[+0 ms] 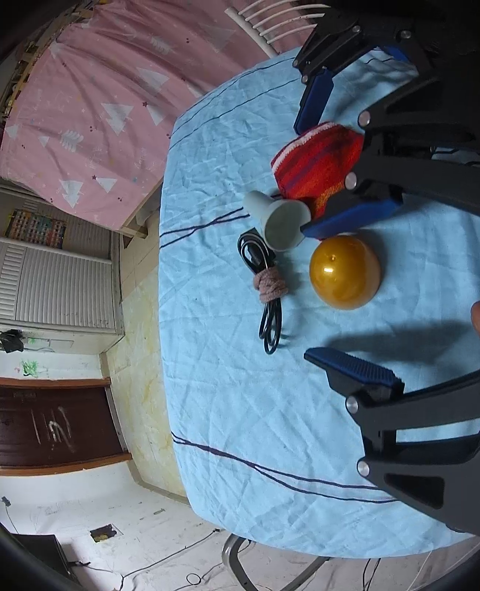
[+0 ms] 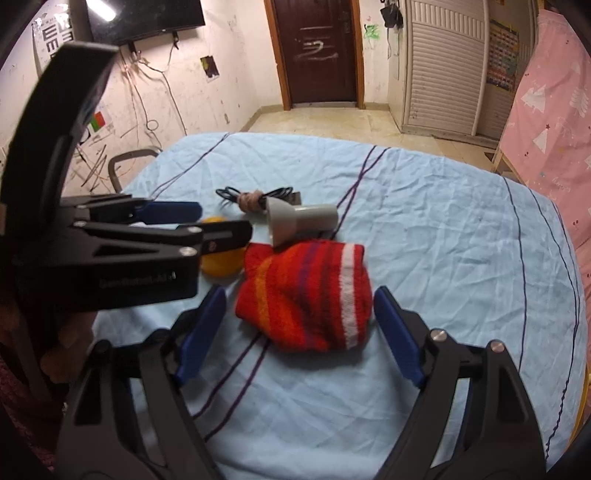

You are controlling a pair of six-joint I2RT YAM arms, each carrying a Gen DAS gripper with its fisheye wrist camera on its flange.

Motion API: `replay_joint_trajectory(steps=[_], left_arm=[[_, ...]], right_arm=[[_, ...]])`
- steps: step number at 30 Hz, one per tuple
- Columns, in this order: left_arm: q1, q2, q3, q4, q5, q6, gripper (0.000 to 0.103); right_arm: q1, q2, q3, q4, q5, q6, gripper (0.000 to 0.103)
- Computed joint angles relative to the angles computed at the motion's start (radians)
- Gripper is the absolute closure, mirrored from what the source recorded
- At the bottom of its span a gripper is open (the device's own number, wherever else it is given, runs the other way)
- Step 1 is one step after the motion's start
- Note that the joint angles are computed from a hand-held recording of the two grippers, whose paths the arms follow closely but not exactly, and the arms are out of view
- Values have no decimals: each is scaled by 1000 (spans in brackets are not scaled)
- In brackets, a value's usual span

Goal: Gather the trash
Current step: 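Grasp the yellow ball with the left tool while the right tool grasps the red striped knit hat, then carry the yellow ball and red hat over the yellow bucket and open both tools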

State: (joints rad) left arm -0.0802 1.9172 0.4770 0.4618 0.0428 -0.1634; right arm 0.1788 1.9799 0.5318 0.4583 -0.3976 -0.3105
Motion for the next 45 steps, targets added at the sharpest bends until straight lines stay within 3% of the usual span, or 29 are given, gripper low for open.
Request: replay_joint_trajectory(steps=[4, 7, 12, 14, 19, 30, 45], left_arm=[[-14, -13, -12, 8, 19, 11, 73], [-28, -19, -20, 13, 6, 12, 75], [-22, -26, -23, 9, 19, 7, 75], [-22, -44, -33, 9, 15, 4, 75], [-36, -105, -56, -11, -4, -5, 75], [-132, -227, -69, -94, -87, -56, 75], [-430, -306, 29, -254, -281, -173, 75]], right_arm=[[12, 13, 22, -25, 14, 1, 24], [9, 24, 37, -43, 15, -2, 25], [27, 22, 26, -14, 72, -21, 42], [18, 19, 27, -18, 63, -30, 55], [-31, 6, 19, -21, 20, -33, 70], [-204, -126, -65, -58, -118, -103, 71], [-559, -179, -38, -188, -345, -241, 71]])
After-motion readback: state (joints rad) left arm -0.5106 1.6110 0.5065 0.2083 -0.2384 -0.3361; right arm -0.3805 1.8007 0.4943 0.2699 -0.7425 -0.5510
